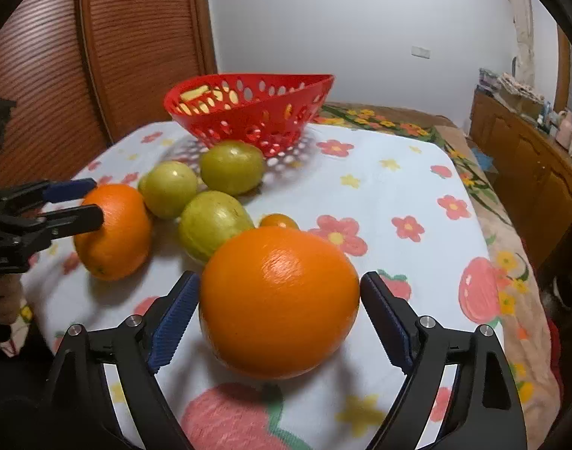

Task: Organize fruits
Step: 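Close the right tool on a large orange while the left tool grasps another large orange, then lift both large oranges and carry them over the red basket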

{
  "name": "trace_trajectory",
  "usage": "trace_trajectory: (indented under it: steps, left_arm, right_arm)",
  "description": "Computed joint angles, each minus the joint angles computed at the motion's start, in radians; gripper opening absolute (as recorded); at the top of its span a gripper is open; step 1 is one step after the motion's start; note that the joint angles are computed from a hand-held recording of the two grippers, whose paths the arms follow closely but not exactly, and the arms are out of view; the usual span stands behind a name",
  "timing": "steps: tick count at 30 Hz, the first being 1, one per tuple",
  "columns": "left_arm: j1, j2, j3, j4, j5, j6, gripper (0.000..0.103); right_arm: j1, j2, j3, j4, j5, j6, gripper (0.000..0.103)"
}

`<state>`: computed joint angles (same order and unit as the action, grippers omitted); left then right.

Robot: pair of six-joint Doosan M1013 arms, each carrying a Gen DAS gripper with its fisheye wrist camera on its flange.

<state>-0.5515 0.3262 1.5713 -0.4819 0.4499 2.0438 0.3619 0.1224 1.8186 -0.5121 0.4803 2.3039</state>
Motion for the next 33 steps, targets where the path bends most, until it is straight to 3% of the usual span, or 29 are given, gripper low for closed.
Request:
trace_trajectory:
  steps: [5,10,17,23,33]
  left_arm:
    - [-0.001,0.007,-0.006,0.005,0.008,-0.015,0.078]
    - [0.000,0.014,-0.009,-0.011,0.019,-0.006,0.083]
    - [-0.006,0.023,-0.018,0.011,0.034,-0.026,0.089]
    - [-0.008,0.040,-0.033,0.010,0.075,-0.025,0.091]
    - [0.004,0.025,-0.010,-0.040,0.069,0.016,0.089]
  right_arm:
    - [0.004,0.016,-0.005,-0.043,0.039,0.035,0.091]
    - [-0.017,0.017,0.002,0.086,0.011,-0.056,0.090]
    - [-0.015,0.005,0.017,0.069,-0.010,-0.041,0.090]
    - [-0.014,-0.005,0.033,0.062,-0.032,-0.026,0.089]
    - [-0.013,-0.011,0.035,0.065,-0.044,-0.043,0.089]
